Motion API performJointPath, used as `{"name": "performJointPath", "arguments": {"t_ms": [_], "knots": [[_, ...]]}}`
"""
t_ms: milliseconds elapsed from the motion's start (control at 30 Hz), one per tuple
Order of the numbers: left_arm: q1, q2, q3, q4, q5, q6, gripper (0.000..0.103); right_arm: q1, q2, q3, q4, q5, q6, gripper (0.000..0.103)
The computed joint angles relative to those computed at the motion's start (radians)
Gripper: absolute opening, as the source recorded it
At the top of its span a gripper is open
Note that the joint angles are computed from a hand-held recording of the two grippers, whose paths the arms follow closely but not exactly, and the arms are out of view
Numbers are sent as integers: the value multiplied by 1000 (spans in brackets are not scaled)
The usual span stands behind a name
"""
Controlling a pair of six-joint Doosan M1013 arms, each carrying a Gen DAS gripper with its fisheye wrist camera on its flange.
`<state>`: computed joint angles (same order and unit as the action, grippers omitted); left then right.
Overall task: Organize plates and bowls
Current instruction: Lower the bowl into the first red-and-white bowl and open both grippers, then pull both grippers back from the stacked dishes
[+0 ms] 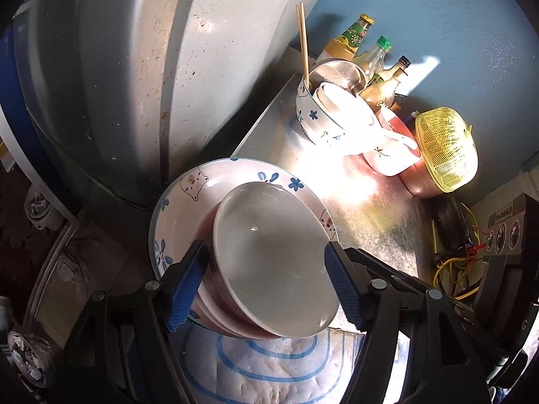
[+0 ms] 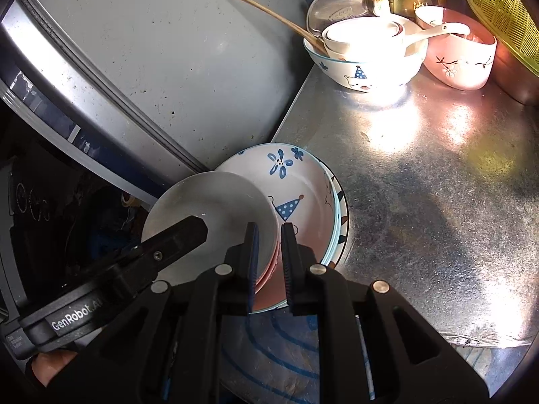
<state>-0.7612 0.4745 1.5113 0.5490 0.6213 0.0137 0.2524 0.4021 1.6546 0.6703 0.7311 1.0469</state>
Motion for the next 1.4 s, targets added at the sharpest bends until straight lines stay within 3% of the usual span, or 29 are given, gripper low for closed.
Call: {"name": "performJointPath", "arguments": {"t_ms": [367,500,1000,1033,1100,1167,1400], "knots": [[-1,-8,6,-7,-24,8,87,-7,-12,8,-22,-11,46,15],[-2,-9,1,-4,-18,12,98,-8,-16,10,-29,-14,61,16],[-15,-6,-19,23,53,10,101,-16,-26,18,-19,-10,60,17],[-16,-5,-19,27,57,7,102,-17,-25,18,-17,-9,60,21],[-19,-7,-17,41,61,-3,102,-20,-26,21,-10,-12,61,55],[-22,-7,-18,49,74,-8,102,-24,-33,31,2,-34,66,71],[-27,0,-31,51,125,-4,102,-31,-30,29,-41,-42,101,93]]}}
